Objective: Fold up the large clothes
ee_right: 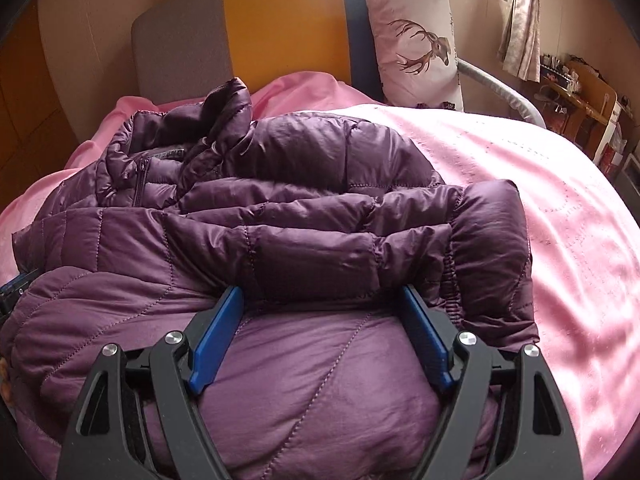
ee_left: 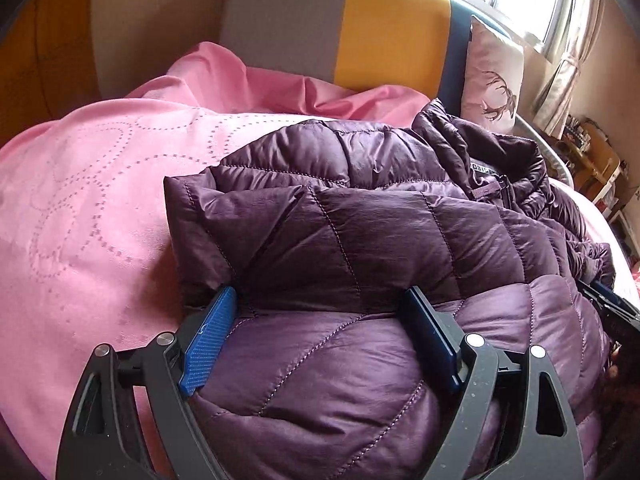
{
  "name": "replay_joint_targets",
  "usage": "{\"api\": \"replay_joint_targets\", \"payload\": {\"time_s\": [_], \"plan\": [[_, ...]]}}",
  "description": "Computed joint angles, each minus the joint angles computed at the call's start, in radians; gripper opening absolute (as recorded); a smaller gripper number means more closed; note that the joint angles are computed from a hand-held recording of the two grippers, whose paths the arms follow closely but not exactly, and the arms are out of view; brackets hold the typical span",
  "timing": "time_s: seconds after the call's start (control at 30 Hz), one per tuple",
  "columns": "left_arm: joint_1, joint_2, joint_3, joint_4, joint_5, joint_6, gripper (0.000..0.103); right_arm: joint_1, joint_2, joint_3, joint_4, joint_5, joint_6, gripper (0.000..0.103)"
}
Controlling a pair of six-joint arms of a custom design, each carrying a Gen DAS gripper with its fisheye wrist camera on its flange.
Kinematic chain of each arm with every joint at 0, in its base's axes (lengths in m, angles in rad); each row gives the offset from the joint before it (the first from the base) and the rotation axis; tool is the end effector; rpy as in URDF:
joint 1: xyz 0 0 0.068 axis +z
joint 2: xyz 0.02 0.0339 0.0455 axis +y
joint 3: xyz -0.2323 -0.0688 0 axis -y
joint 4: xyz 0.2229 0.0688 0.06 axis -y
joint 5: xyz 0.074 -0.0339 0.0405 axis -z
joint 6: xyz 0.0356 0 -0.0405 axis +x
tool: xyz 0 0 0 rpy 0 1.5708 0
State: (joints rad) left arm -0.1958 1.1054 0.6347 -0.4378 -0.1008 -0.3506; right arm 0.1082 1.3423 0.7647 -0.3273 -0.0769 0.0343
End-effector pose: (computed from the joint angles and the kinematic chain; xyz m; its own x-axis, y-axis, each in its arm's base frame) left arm 0.2056 -0.0371 0.1872 -0.7721 -0.1952 -0.6048 -0.1409 0.9805 -0.1367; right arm 0.2527 0.0302 0.1822 -0.7866 -0.0511 -0.6153 -0.1280 0.9884 0.0816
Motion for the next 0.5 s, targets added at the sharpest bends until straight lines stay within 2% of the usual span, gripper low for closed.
{"api": "replay_joint_targets", "payload": {"time_s": [0.1,0.13,0.27,0.37,0.5], "plan": [[-0.051,-0.007,0.061,-0.099,-0.078,-0.024,0.084,0.015,-0.023,0.032,-0.068,0.028,-0.003,0.08],[-0.096,-0.047,0.077,-0.15,-0.137,-0.054,0.084,0.025,-0.045,0.041,-0.094,0.042,-0.002,0.083],[-0.277,-0.224,0.073,-0.236,-0.246,-0.104,0.084,0.084,-0.233,0.013,-0.166,0.04,0.004,0.088],[-0.398,-0.234,0.071,-0.259,-0.275,-0.156,0.084,0.17,-0.318,-0.014,-0.207,0.042,0.019,0.091],[-0.437,-0.144,0.04,-0.225,-0.259,-0.19,0.086,0.257,-0.3,-0.072,-0.184,0.102,0.057,0.091]]}}
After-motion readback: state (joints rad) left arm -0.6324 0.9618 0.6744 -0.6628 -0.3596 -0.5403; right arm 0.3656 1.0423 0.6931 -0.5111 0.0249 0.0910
